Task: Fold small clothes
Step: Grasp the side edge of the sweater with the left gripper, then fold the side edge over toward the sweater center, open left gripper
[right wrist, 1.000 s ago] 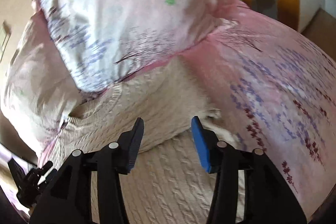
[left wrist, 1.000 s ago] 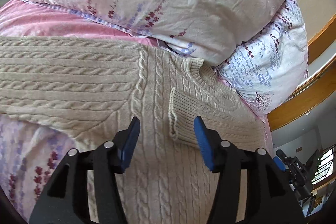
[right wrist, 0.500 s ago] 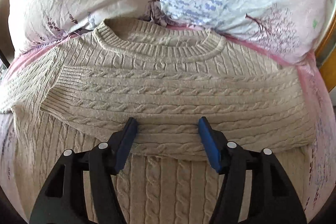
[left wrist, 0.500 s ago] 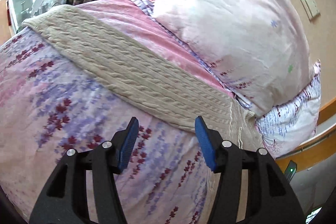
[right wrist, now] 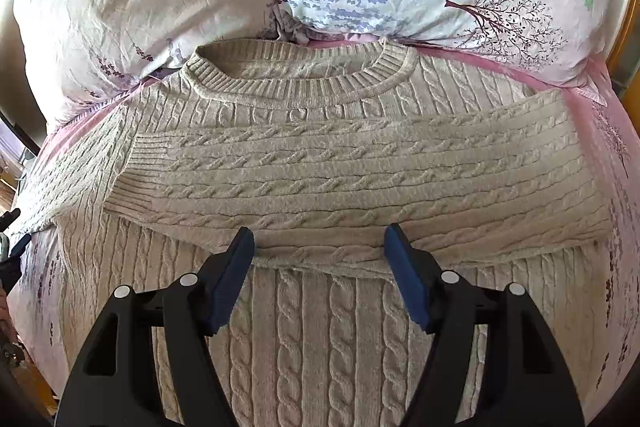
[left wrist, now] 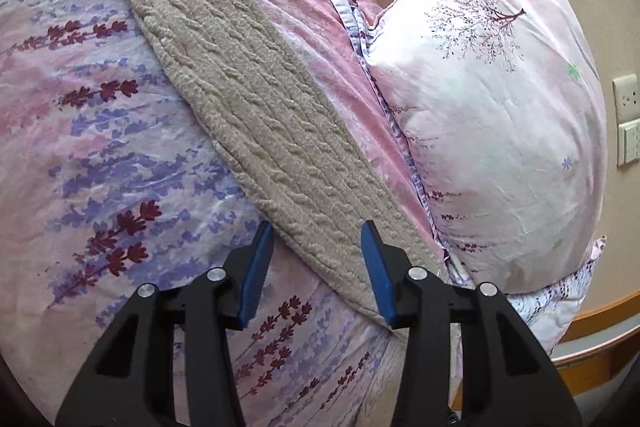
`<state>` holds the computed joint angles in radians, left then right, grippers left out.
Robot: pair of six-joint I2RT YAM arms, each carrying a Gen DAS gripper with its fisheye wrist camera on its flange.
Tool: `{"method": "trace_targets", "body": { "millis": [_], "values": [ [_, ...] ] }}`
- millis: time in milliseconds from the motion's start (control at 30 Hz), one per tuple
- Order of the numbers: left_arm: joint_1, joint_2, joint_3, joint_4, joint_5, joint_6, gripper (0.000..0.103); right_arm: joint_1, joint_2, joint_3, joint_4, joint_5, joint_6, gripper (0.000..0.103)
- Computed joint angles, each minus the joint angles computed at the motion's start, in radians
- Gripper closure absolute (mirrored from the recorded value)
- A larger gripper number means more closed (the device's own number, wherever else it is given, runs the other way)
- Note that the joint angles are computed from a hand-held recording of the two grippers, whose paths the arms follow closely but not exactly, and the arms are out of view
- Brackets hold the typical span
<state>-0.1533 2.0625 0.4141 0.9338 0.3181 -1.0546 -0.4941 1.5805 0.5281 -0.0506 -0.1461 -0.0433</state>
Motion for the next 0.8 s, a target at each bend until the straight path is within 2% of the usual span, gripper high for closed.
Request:
{"method": "trace_targets", "body": {
  "millis": [133,233,300,367,433,600,800],
  "values": [
    [-0.007,0.062,-0.007,0.116,-0.002,-0.119,0.063,-0.017,-0.017,-0.010,-0.008,-0.027,0.000,0.034],
    [0.000,0.102,0.007,0.152,-0.006,-0.162,0.076,-0.032,-0.030,-0.015,-0.016,-0.050,-0.010,0.034],
    [0.010,0.129,0.022,0.168,-0.004,-0.185,0.089,-0.048,-0.044,-0.019,-0.030,-0.069,-0.024,0.034],
    [0.019,0.144,0.035,0.185,-0.004,-0.203,0.094,-0.076,-0.060,-0.022,-0.050,-0.098,-0.041,0.034],
    [0.013,0.128,0.038,0.200,-0.014,-0.208,0.095,-0.109,-0.072,-0.025,-0.064,-0.120,-0.058,0.034],
    [-0.086,-0.045,0.032,0.177,-0.086,-0.145,0.097,-0.217,-0.082,-0.020,-0.092,-0.182,-0.109,0.034],
    [-0.320,-0.138,0.116,0.152,-0.131,-0.085,0.097,-0.332,-0.073,-0.005,-0.127,-0.242,-0.157,0.034]
  ]
}}
